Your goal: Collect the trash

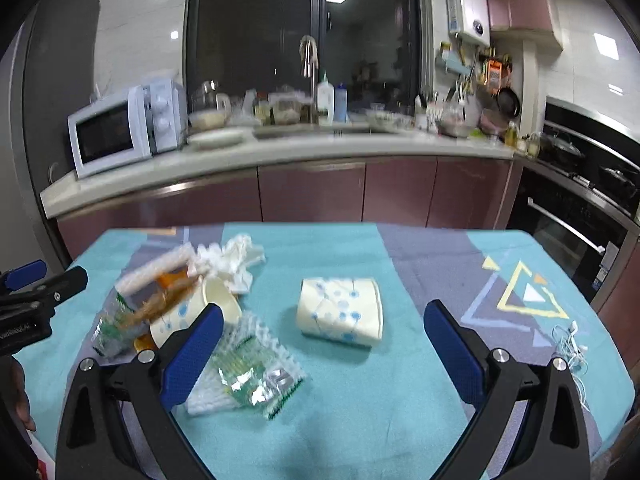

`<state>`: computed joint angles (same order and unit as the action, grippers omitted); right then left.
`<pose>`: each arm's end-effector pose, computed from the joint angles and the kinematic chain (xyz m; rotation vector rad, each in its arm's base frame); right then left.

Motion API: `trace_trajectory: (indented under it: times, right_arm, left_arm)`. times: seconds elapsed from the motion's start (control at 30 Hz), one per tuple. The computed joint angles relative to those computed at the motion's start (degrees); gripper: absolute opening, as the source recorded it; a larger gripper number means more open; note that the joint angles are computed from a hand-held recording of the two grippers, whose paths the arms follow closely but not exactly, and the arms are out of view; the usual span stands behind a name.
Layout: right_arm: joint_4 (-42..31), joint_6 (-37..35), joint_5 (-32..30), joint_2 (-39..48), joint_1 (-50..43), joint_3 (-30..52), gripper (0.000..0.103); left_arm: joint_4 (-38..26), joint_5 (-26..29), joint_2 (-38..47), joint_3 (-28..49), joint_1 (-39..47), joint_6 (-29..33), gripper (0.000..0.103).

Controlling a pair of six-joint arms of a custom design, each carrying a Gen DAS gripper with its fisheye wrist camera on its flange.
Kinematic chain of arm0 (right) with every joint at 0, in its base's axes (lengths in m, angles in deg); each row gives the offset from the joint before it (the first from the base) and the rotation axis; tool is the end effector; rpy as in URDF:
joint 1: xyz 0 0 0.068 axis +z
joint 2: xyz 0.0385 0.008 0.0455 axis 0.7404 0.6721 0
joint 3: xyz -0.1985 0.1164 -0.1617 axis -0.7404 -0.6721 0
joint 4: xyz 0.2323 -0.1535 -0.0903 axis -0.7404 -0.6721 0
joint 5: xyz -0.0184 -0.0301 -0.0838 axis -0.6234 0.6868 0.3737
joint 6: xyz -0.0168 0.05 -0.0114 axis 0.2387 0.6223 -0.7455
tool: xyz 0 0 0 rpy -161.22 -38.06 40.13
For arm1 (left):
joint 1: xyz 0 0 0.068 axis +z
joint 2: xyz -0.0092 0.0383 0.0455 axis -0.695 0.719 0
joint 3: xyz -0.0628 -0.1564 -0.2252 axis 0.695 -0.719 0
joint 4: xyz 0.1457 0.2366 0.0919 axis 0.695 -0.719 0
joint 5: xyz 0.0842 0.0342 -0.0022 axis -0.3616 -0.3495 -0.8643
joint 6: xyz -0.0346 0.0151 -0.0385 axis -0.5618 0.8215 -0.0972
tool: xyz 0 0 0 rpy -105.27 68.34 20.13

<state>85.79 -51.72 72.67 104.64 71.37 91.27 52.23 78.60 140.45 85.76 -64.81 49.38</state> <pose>0.2282 0.0769 0.1512 0.3754 2.0835 -0.2008 0.2974 -0.1127 0.1594 0.3609 2.1183 -0.2203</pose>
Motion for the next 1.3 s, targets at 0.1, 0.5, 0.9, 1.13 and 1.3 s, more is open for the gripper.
trace_trajectory:
  times: [0.1, 0.5, 0.9, 1.13, 1.3]
  right_arm:
    - [1.7, -0.4, 1.6, -0.8, 0.7, -0.7, 0.097]
    - [6.3, -2.0, 8.7, -3.3, 5.4, -3.6, 0.097]
    - [5.8, -1.3, 10.1, -4.3, 6.6, -4.0, 0.097]
    - [6.8, -1.7, 10.6, -4.0, 6.7, -4.2, 0.097]
    - [6.7, -1.4, 11.2, -5.1, 7.1, -4.9, 0.097]
  left_arm:
    - [1.2, 0.9, -0.3, -0.6, 0.4, -0.3, 0.098]
    - [12.5, -0.1, -4.4, -8.4, -0.4, 0.6, 0.098]
    - [13.6, -0.3, -7.0, -10.6, -0.4, 1.0, 0.098]
    - [13.9, 0.1, -7.7, -11.0, 0.0, 1.4, 0.098]
    - [14.5, -0.3, -8.7, -12.0, 0.1, 1.5, 0.098]
